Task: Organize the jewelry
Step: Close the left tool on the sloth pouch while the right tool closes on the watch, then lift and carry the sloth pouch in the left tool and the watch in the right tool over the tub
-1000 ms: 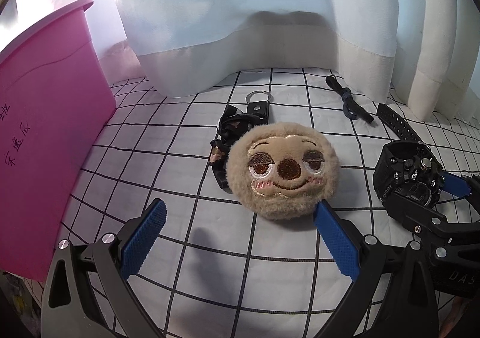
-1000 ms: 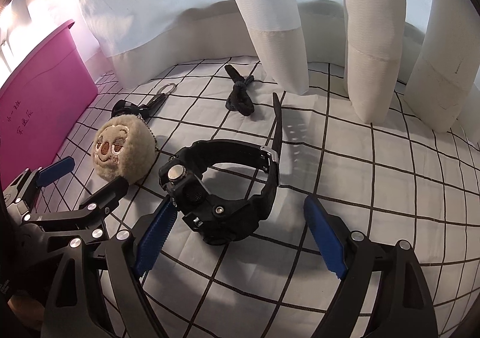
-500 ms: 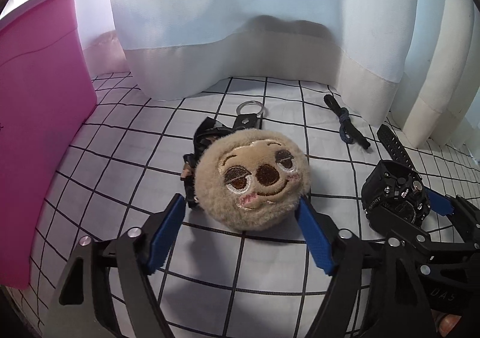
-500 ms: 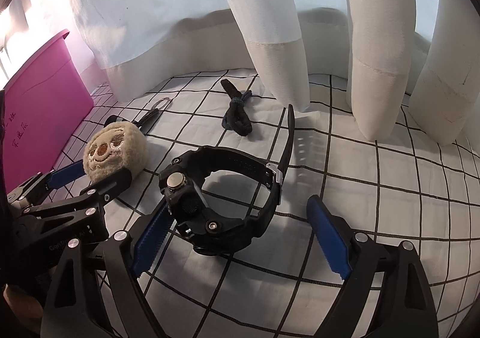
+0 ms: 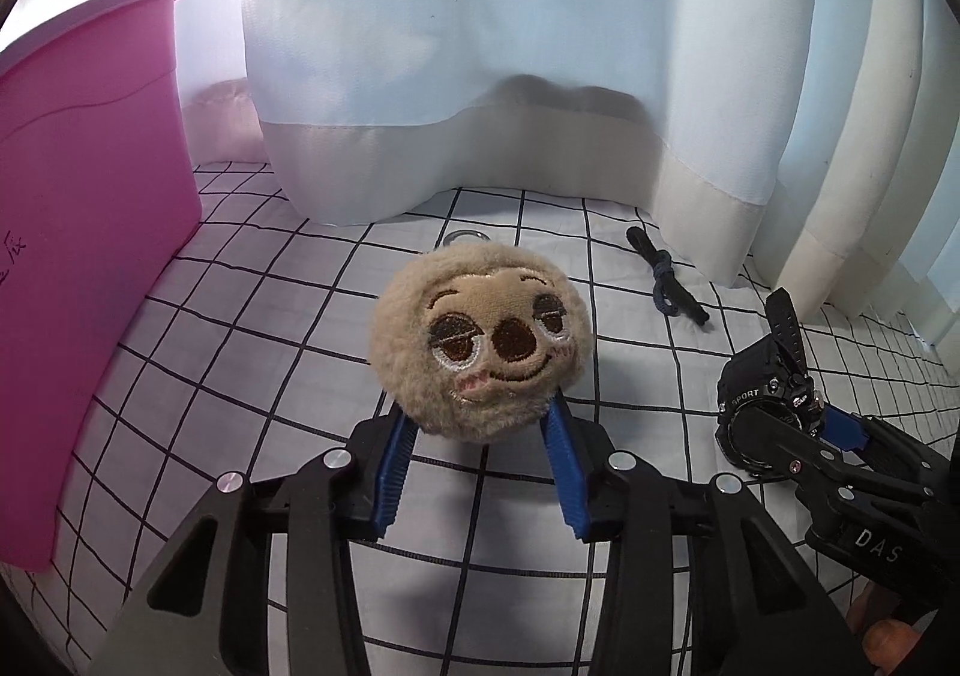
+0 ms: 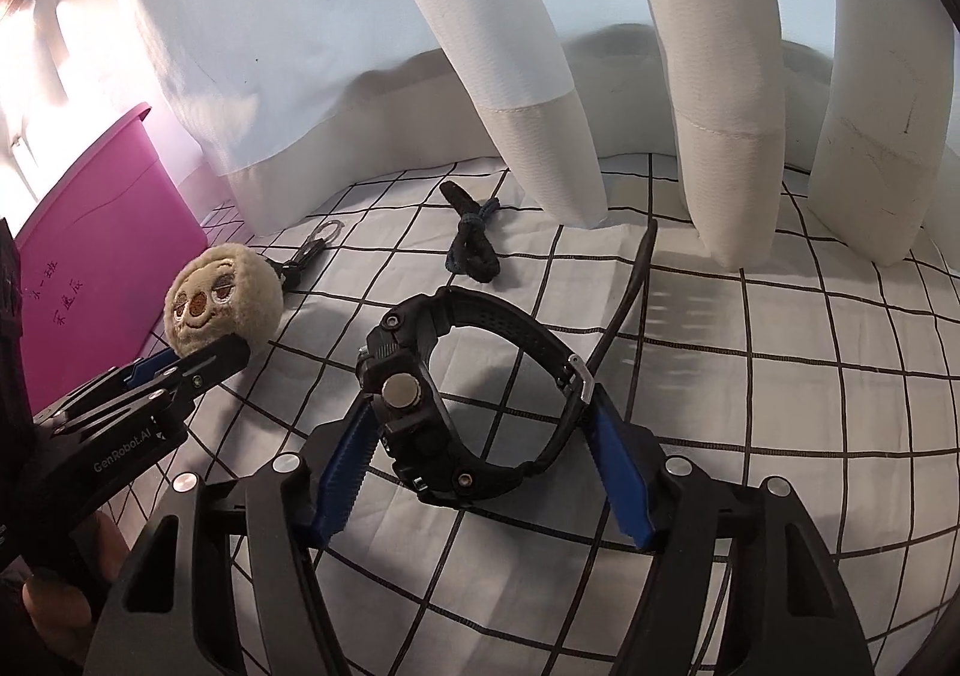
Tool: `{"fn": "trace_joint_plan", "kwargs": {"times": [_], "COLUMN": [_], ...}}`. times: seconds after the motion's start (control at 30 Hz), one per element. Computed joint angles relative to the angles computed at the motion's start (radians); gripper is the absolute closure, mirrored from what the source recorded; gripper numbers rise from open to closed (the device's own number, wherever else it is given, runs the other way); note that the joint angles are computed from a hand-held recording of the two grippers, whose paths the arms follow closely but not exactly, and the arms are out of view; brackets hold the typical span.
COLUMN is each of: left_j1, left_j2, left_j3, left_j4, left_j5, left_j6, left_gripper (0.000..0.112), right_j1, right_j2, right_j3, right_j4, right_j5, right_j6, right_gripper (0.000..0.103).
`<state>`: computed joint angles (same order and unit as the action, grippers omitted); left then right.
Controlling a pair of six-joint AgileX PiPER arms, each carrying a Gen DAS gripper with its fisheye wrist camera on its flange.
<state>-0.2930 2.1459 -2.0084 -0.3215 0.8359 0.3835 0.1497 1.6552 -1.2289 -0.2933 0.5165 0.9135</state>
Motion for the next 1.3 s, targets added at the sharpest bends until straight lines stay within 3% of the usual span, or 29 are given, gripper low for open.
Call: {"fn": "trace_joint_plan", "kwargs": {"times": [0.4,0.67,0.9,1.3], "left_j1": [0.01,0.025,0.068,0.088], "left_j2": [-0.111,-0.201,-0.187,-0.18], "left_j3": [0.142,0.252,0.197,0.236], "left_j4": [-0.034,-0.092,-0.137,-0.056], "left_j5": [-0.045,-0.098,-0.056,-0.052], "left_j6": [0.041,0.089,0.065,-0.008], "left_gripper": [0.072,0.072,0.069,0.068], "right_j1": [0.031,0.048,0.047,0.054], "right_j2": [-0.09,-0.111,-0.129,-0.138], "right_j3": [0.099,0.105,0.126,0.13], "right_j4": [-0.149,-0.109,-0.076,-0.049], "right_j5": [-0.067,-0.06,-0.062,-0.056], "right_j6": [0.166,0.129,0.097,0.078], "right_gripper": [0.038,0.038,0.038,0.038]}}
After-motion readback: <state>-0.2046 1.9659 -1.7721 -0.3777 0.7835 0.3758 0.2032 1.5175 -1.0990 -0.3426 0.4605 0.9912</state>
